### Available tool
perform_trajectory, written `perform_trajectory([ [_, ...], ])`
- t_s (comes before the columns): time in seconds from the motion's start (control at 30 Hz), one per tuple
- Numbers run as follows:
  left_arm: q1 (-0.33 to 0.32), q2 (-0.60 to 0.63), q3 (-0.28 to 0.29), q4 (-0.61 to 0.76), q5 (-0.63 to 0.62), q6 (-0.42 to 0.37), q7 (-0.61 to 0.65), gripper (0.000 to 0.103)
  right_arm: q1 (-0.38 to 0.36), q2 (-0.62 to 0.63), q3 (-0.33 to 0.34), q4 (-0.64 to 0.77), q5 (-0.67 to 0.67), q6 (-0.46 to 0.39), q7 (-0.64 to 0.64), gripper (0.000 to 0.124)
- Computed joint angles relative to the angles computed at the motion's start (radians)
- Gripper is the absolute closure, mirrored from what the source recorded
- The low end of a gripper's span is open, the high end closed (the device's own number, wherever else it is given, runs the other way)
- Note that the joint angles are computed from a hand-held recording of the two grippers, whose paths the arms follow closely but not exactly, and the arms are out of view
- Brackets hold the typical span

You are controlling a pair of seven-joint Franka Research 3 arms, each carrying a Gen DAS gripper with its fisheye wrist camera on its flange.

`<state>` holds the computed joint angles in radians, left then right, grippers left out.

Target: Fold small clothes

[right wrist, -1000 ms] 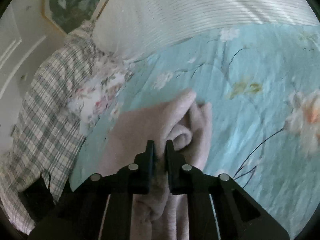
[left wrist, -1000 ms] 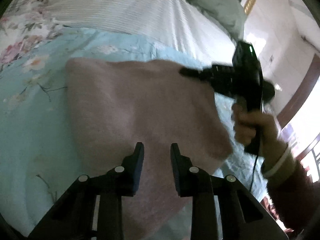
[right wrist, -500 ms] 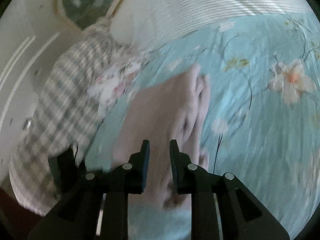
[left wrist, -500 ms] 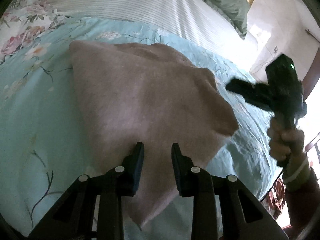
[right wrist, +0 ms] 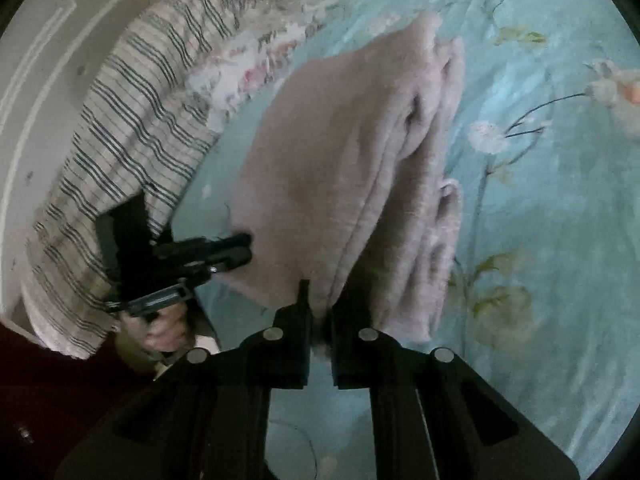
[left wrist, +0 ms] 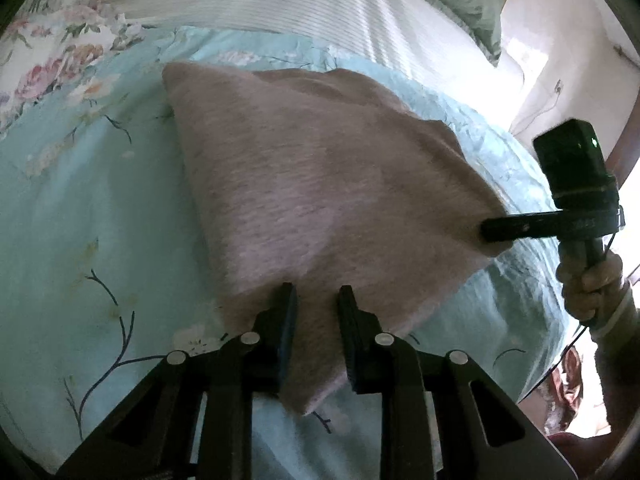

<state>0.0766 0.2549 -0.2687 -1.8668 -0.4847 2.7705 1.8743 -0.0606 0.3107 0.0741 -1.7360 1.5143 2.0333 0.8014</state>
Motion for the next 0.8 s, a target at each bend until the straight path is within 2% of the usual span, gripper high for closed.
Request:
perform_trajectory([
  [0.07,0.003,0.003,-0.004,0.001,-0.008,0.003,0.010,0.081,0.003,-0.027,-0.018,-0.043,-0.033,0.052,0.051,0.118],
  [0.1,-0.005,0.005,0.003,0.002,0.009,0.007,-0.003,0.081,0.025,-0.047,-0.034,-0.065,-0.116,0.128,0.116,0.123],
  [0.17,-0.012,0.004,0.009,-0.001,0.034,0.011,-0.020,0.081,0.068,-0.075,-0.063,-0.101,-0.257,0.255,0.257,0.122],
  [0.2,-0.012,0.002,0.009,-0.001,0.039,0.010,-0.028,0.081,0.054,-0.089,-0.053,-0.120,-0.240,0.273,0.272,0.119],
  [0.27,-0.011,-0.002,0.008,0.001,0.044,-0.001,-0.037,0.082,0.044,-0.127,-0.042,-0.162,-0.115,0.312,0.212,0.119],
  [0.37,-0.016,-0.017,0.008,0.008,0.052,-0.019,-0.044,0.081,0.066,-0.151,-0.036,-0.147,-0.021,0.363,0.122,0.119],
  [0.47,-0.017,-0.035,-0.002,0.008,0.023,0.015,-0.006,0.081,0.071,-0.093,-0.022,-0.040,0.092,0.298,0.056,0.118],
  [0.5,-0.024,-0.033,0.003,0.014,0.028,0.038,-0.015,0.077,0.076,-0.059,-0.015,0.012,0.112,0.296,0.056,0.118],
  [0.53,-0.038,-0.024,0.018,0.028,0.055,0.058,-0.053,0.070,0.079,-0.031,-0.009,0.053,0.104,0.297,0.069,0.118],
  [0.6,-0.067,0.018,0.064,0.082,0.142,0.085,-0.189,0.066,0.102,0.061,0.001,0.182,0.017,0.357,0.169,0.118],
  [0.67,-0.043,0.066,0.050,0.140,0.147,0.076,-0.234,0.066,0.105,0.127,0.014,0.257,-0.041,0.398,0.245,0.118],
  [0.7,-0.052,0.100,0.071,0.186,0.189,0.045,-0.293,0.070,0.121,0.165,0.005,0.295,-0.122,0.433,0.330,0.118],
  [0.73,-0.053,0.135,0.079,0.231,0.221,0.006,-0.332,0.079,0.132,0.213,-0.004,0.339,-0.188,0.446,0.417,0.120],
  [0.8,-0.039,0.188,0.070,0.293,0.255,-0.048,-0.367,0.084,0.106,0.268,0.025,0.368,-0.180,0.446,0.435,0.124],
])
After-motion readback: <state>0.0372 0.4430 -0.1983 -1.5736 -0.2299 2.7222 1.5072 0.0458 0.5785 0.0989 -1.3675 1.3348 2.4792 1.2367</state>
